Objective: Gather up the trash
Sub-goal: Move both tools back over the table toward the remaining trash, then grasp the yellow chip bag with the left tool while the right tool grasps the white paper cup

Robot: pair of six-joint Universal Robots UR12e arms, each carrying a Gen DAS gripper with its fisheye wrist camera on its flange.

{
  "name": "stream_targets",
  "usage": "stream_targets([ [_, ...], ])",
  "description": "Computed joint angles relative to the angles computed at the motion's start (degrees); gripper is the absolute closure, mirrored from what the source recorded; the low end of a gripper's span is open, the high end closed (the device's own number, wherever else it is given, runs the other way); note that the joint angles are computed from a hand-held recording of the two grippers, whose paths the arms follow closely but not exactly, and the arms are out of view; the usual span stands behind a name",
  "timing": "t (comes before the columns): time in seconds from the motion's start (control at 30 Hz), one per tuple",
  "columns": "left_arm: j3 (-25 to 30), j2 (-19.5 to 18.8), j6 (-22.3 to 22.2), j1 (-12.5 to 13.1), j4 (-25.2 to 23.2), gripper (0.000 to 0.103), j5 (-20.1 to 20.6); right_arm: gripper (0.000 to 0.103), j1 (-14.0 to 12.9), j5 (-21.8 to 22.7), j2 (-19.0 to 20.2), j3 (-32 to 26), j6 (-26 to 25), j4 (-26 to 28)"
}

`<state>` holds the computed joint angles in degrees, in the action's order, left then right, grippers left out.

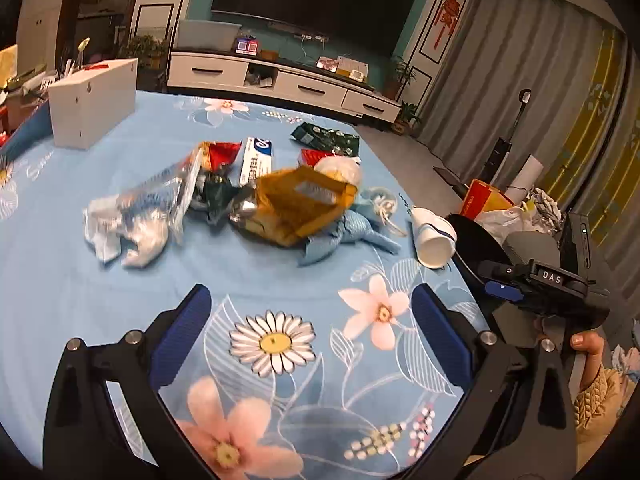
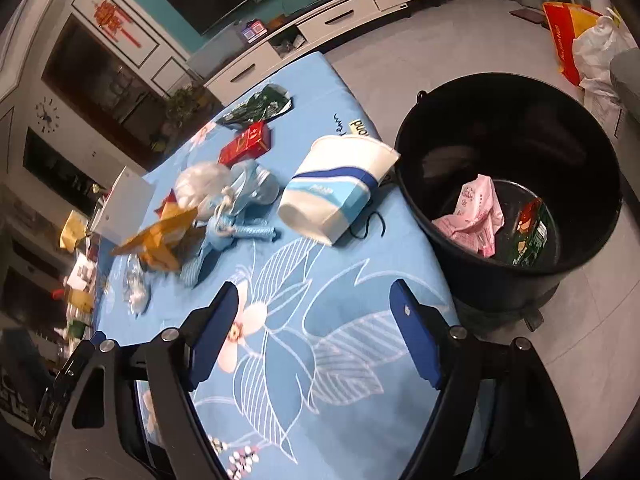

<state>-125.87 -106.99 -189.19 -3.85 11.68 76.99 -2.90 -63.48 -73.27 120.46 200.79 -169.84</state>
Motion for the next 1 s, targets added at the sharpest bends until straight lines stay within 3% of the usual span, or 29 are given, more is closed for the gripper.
stream_targets([
  [0.2,3.54,-1.89,3.61,-0.83,-0.68,0.003,3.52,0.026,-0.34,2.09,3.03,-2.87,2.86,-0.56],
  [0.43,7.73,-4.24,9.92,-1.81,-0.95,0.003,5.66,0.026,0.63,1.05,6.65,-7.13,5.88,1.77],
  [0.67,11.79,-6.48,17.08,-2.44,-3.95,0.003,5.01,0.026,1.19,-0.58,8.77,-10.0,8.46,3.79],
  [0.83,14.68,-8.06,20.03,-2.09,-9.22,0.003,2.77,0.026,1.76,-1.56,9.65,-11.46,9.24,5.22],
  [0.9,15.43,-8.53,21.23,-2.28,-11.02,0.011,3.31,0.032,2.04,-2.53,9.67,-11.75,8.73,5.69],
  [0.97,15.75,-8.54,22.04,-1.84,-13.51,0.036,0.83,0.036,2.24,-3.27,9.67,-12.05,7.73,6.46],
  [1.0,15.69,-8.57,22.33,-1.75,-13.75,0.036,0.62,0.036,2.31,-3.5,9.69,-12.08,7.46,6.48],
])
